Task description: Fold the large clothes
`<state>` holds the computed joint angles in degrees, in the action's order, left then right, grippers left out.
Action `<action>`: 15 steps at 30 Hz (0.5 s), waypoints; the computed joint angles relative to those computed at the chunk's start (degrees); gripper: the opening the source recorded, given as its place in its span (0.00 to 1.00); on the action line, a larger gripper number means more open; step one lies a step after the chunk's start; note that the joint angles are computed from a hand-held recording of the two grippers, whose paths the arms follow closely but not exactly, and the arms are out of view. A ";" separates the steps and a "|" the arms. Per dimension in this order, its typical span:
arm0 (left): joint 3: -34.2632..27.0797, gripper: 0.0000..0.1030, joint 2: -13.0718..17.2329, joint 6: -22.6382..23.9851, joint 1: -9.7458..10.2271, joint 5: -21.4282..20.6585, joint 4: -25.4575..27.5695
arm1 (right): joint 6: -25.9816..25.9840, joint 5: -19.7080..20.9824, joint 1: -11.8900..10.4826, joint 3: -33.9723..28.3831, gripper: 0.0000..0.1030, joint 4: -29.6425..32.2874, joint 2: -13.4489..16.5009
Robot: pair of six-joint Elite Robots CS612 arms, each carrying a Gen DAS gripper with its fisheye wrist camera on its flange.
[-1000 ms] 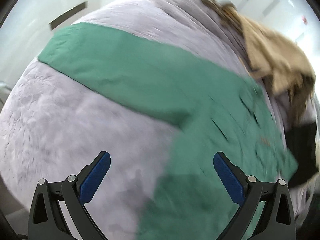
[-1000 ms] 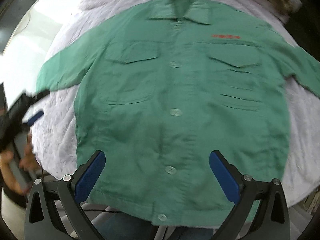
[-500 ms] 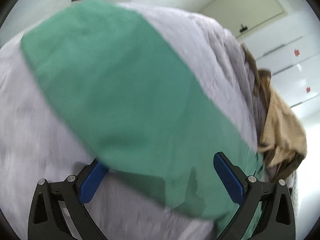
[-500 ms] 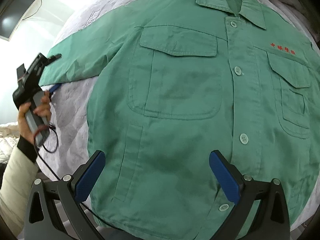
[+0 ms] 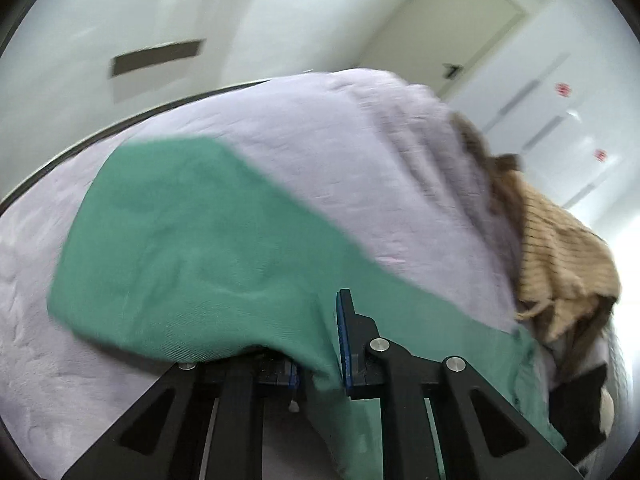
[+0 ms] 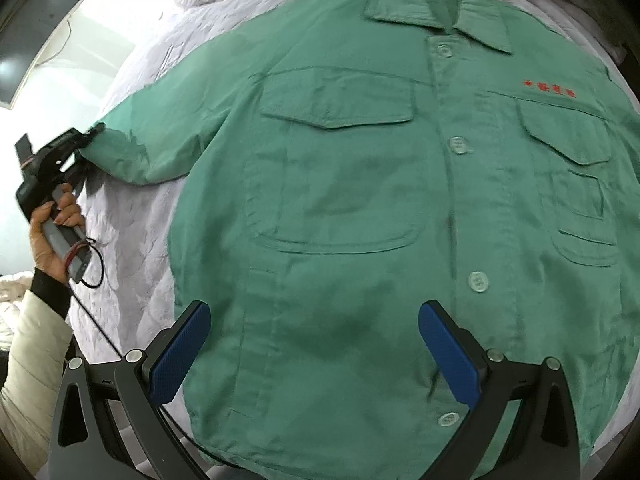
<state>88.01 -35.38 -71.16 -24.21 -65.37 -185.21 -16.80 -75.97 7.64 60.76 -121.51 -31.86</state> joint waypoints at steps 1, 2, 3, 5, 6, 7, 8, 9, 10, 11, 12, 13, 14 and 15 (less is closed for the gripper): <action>-0.75 0.16 0.16 2.11 -0.23 -0.10 -1.74 | 0.32 0.29 -0.34 0.24 1.00 -1.02 0.06; -1.98 0.16 0.48 4.89 -0.39 -0.82 -3.82 | 0.65 0.63 -0.66 0.47 1.00 -1.72 0.01; -3.56 0.16 0.90 7.86 -0.56 -1.97 -5.79 | 1.18 1.00 -0.98 0.50 1.00 -2.14 0.02; -6.64 0.16 1.62 13.57 -1.06 -3.90 -7.99 | 2.69 1.65 -1.67 0.22 1.00 -2.48 0.24; -9.40 0.16 2.30 18.11 -1.53 -5.74 -8.73 | 3.46 2.34 -2.10 0.16 1.00 -2.72 0.30; -11.25 0.16 2.81 20.38 -1.89 -6.86 -8.81 | 3.90 2.85 -2.47 0.32 1.00 -3.10 0.25; -14.36 0.16 3.86 23.77 -2.38 -9.31 -8.82 | 4.40 3.45 -2.89 0.42 1.00 -3.57 0.23; -16.69 0.16 4.70 25.65 -2.71 -11.08 -8.37 | 4.95 3.95 -3.40 0.47 1.00 -4.08 0.24; -20.23 0.16 6.18 27.24 -3.17 -14.05 -7.34 | 5.21 4.07 -3.71 0.59 1.00 -4.46 0.22; -22.91 0.16 7.39 27.79 -3.42 -16.17 -6.24 | 5.62 4.15 -4.16 0.63 1.00 -4.90 0.22; -27.02 0.16 9.40 28.67 -3.85 -19.41 -4.25 | 5.92 4.18 -4.59 0.69 1.00 -5.12 0.14; -31.17 0.16 11.43 29.65 -4.41 -21.78 -0.80 | 6.56 4.09 -5.14 0.56 1.00 -5.46 0.23; -33.80 0.16 12.72 30.31 -4.89 -22.96 2.20 | 7.46 3.93 -5.67 0.42 1.00 -5.85 0.35; -37.62 0.16 14.73 31.16 -5.46 -24.68 6.48 | 8.42 3.72 -6.22 0.16 1.00 -6.11 0.56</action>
<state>50.38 -20.65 -40.00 -29.67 -90.05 -178.74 -8.38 -72.25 1.42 60.92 -127.62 -31.30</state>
